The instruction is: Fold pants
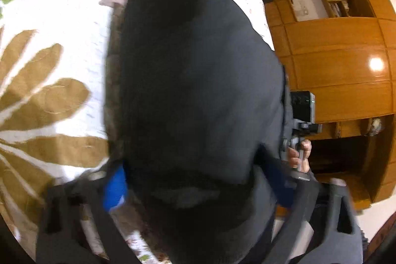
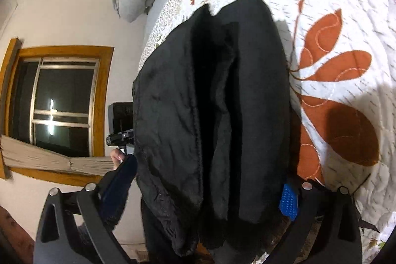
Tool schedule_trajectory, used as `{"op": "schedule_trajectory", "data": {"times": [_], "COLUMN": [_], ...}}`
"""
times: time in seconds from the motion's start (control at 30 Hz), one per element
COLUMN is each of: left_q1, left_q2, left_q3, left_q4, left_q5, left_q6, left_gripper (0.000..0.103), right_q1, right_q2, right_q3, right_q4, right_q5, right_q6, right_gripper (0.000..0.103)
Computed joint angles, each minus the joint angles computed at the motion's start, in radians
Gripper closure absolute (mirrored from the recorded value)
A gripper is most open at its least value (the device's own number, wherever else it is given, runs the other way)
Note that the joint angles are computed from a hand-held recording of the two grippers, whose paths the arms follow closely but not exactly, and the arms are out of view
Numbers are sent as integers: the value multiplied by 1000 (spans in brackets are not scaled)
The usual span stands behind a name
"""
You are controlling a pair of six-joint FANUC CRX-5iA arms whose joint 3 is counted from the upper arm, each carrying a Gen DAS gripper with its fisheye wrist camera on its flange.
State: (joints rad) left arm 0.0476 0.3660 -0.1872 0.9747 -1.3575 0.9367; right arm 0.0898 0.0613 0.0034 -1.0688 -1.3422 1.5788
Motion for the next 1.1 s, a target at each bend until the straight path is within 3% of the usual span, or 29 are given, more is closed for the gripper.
{"op": "schedule_trajectory", "data": {"times": [0.07,0.17,0.27,0.5,0.77,0.93,1.1], "left_q1": [-2,3,6,7,38,84,131], "left_q2": [-5,-28,-54,-65,-68,-13,117], "left_q3": [-7,-38,-59,-59,4,139,358], "left_q4": [5,37,57,74,45,-4,-33], "left_q5": [12,31,46,52,30,15,-8], "left_q6": [5,-13,-27,-28,-8,40,121], "left_gripper": [31,45,57,69,71,71,71], "right_q1": [2,-6,2,4,29,66,112], "right_q2": [-10,-23,-38,-53,-20,75,247], "right_q3": [-8,-16,-14,2,74,201,429], "right_q4": [0,-8,4,-23,-27,-20,-5], "right_q5": [8,14,19,24,25,40,59], "right_q6": [7,12,12,3,-2,-18,-63], "right_gripper": [28,49,56,62,63,63,63]}}
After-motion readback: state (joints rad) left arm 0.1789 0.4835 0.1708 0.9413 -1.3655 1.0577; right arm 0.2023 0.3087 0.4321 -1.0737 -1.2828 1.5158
